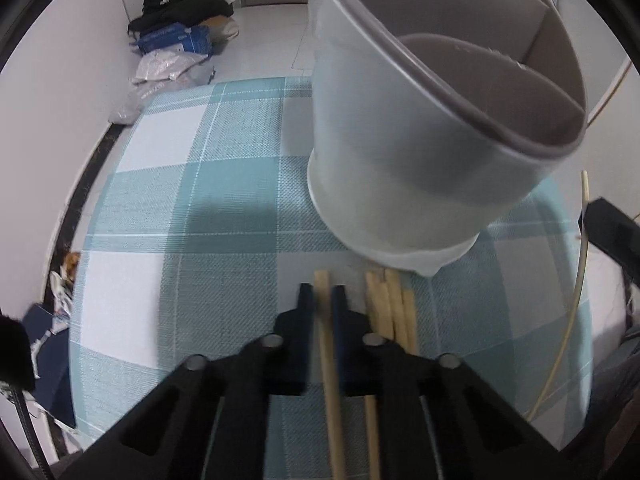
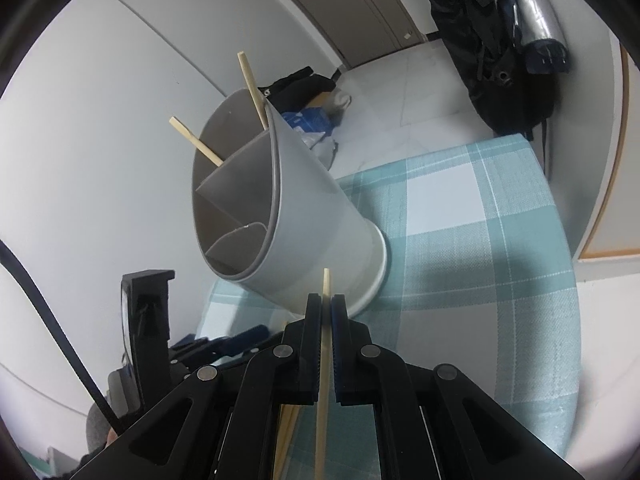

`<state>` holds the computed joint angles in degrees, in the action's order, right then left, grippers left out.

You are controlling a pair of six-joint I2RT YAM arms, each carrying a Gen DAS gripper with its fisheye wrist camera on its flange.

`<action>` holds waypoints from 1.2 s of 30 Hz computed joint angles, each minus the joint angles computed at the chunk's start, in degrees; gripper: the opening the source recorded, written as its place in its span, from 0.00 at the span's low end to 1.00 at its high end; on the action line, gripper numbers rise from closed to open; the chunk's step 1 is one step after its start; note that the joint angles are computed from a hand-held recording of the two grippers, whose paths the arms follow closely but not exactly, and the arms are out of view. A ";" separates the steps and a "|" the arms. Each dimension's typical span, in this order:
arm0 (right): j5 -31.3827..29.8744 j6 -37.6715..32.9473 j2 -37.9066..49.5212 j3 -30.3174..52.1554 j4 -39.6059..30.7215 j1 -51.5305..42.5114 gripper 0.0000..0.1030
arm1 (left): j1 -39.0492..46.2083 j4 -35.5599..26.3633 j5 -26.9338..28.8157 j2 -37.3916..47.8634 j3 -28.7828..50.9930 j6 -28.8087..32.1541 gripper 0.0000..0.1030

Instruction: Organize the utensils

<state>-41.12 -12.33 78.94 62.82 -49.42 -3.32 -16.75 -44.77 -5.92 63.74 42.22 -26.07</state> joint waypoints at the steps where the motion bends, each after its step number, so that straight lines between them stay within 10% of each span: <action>1: -0.16 -0.22 -0.05 0.13 0.03 -0.06 0.04 | 0.23 0.15 0.20 -0.61 -0.33 -0.53 0.04; 15: 1.57 -3.10 -12.29 -4.88 5.72 0.71 0.04 | -11.81 -4.65 -14.85 -23.41 0.67 -10.54 0.03; 20: 3.05 -3.14 -17.37 -7.01 6.83 1.17 0.04 | -22.28 -8.62 -24.52 -23.78 4.62 -15.96 0.03; 36: 4.97 -1.70 -24.40 -5.93 6.64 2.27 0.04 | -28.29 -13.22 -29.53 -21.61 13.39 -12.24 0.03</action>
<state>-36.15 -14.03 54.54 56.89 -42.78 -1.05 -45.03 -57.99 -35.45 42.14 55.61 -38.31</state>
